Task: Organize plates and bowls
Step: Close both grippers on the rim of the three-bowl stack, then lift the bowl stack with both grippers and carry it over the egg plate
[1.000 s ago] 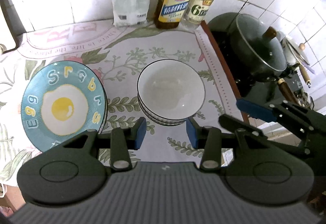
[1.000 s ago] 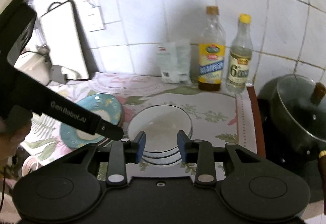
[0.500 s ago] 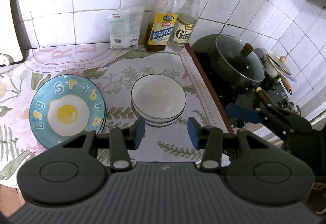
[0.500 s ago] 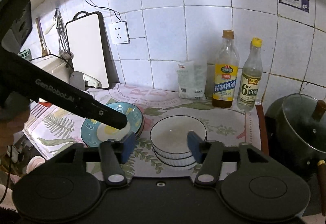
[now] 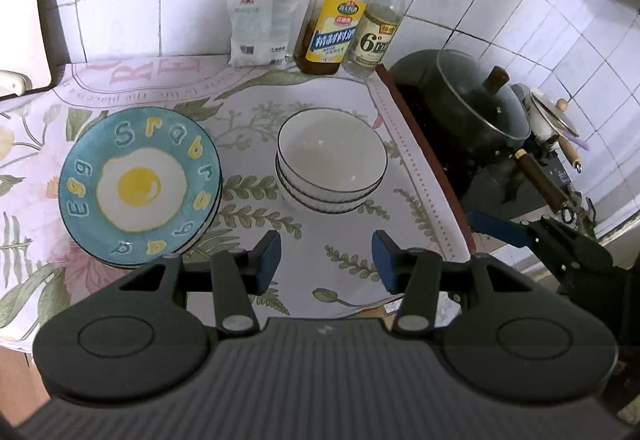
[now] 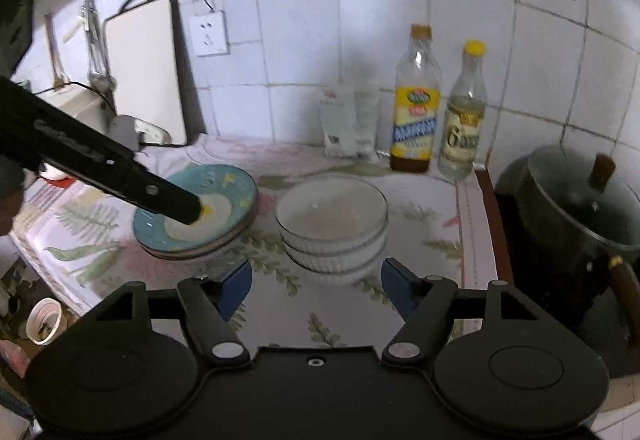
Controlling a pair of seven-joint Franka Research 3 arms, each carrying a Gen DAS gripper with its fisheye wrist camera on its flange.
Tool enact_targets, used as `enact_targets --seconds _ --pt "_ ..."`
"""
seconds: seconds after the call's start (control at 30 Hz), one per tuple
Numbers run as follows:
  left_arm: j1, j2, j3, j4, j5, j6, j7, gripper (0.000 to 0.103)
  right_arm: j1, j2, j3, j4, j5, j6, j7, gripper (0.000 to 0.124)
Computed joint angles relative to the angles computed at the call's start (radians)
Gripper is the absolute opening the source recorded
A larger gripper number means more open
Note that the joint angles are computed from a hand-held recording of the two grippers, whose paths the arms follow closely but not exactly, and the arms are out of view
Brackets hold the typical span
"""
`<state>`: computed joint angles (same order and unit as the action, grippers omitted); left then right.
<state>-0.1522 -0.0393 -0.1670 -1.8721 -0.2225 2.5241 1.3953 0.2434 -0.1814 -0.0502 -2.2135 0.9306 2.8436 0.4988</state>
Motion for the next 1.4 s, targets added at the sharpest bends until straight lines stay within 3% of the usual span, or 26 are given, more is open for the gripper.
enact_targets --seconds 0.03,0.13,0.37,0.5,0.63,0.8,1.07,1.2,1.4 --pt "-0.001 0.000 -0.002 -0.017 0.011 0.026 0.001 0.049 0.009 0.009 -0.003 -0.004 0.031 0.023 -0.026 0.086" --pt "-0.002 -0.002 -0.007 -0.065 0.066 0.118 -0.026 0.050 0.052 0.049 -0.026 0.008 0.278 0.078 -0.277 0.090" --pt "-0.006 0.055 -0.011 -0.124 -0.007 0.322 0.015 0.052 0.000 0.202 0.044 0.114 0.623 0.107 -0.626 0.092" --pt "0.005 0.096 -0.022 -0.132 0.038 0.421 -0.062 0.052 -0.029 0.299 0.081 0.192 0.681 0.121 -0.640 0.093" --pt "0.031 0.149 -0.050 -0.112 0.010 0.500 -0.069 0.059 -0.058 0.366 0.104 0.234 0.517 0.075 -0.430 0.095" --pt "0.094 0.241 -0.124 -0.012 -0.079 0.458 -0.038 0.059 -0.087 0.424 0.146 0.291 0.584 0.080 -0.458 0.095" --pt "0.139 0.347 -0.163 0.120 -0.136 0.319 -0.065 0.062 -0.091 0.484 0.183 0.355 0.612 0.133 -0.602 0.099" --pt "0.156 0.376 -0.177 0.175 -0.186 0.230 -0.063 0.063 -0.102 0.494 0.181 0.367 0.609 0.098 -0.613 0.101" --pt "0.083 0.397 -0.104 0.217 -0.049 0.213 -0.154 0.065 -0.120 0.511 0.188 0.387 0.601 0.065 -0.622 0.103"
